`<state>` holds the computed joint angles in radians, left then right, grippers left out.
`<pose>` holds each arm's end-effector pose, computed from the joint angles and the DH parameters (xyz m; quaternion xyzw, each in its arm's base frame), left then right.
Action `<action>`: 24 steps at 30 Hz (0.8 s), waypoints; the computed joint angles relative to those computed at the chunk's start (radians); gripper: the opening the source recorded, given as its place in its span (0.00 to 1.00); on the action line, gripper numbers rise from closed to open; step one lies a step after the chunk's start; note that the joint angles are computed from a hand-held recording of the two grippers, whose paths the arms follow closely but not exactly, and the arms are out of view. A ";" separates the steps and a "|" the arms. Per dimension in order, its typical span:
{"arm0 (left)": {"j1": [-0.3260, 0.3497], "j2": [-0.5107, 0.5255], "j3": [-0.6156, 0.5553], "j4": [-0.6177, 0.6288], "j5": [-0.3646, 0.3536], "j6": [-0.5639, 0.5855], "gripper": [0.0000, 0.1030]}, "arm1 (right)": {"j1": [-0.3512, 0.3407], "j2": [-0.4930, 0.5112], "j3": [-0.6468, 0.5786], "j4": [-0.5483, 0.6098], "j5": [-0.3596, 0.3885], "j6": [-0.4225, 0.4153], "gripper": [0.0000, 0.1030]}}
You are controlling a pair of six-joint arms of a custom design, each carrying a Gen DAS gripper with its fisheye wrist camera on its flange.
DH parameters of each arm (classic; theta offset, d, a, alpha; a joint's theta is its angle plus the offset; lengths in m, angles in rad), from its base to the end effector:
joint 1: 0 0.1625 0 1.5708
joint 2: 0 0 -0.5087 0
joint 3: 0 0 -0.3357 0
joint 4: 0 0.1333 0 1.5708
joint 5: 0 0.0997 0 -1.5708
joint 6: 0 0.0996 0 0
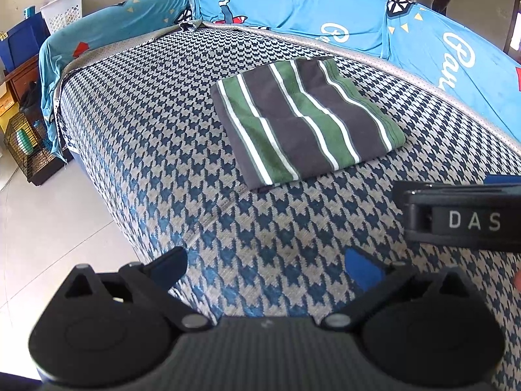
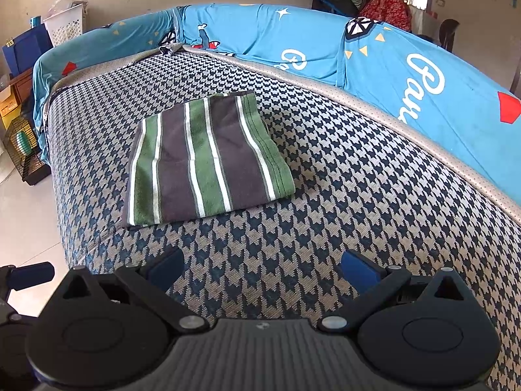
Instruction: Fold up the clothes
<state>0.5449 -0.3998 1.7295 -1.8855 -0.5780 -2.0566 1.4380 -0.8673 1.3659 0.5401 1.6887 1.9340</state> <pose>-0.3624 -0.4731 -0.0789 -0.1773 0.7827 -0.4034 0.4394 0.0426 -0.5991 0.2541 0.4797 -0.8353 0.1704 0.2076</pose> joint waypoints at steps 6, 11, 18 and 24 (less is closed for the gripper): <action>0.002 -0.005 0.003 0.004 0.000 -0.005 1.00 | -0.001 -0.001 -0.003 0.006 -0.006 -0.002 1.00; 0.002 -0.005 0.002 0.005 -0.001 -0.008 1.00 | -0.001 -0.002 -0.004 0.007 -0.005 0.002 1.00; 0.005 -0.008 0.007 0.005 -0.001 -0.013 1.00 | 0.001 -0.002 0.000 0.002 0.002 0.002 1.00; 0.007 -0.008 0.009 0.006 -0.008 -0.031 1.00 | 0.000 -0.003 -0.001 0.003 0.001 0.004 1.00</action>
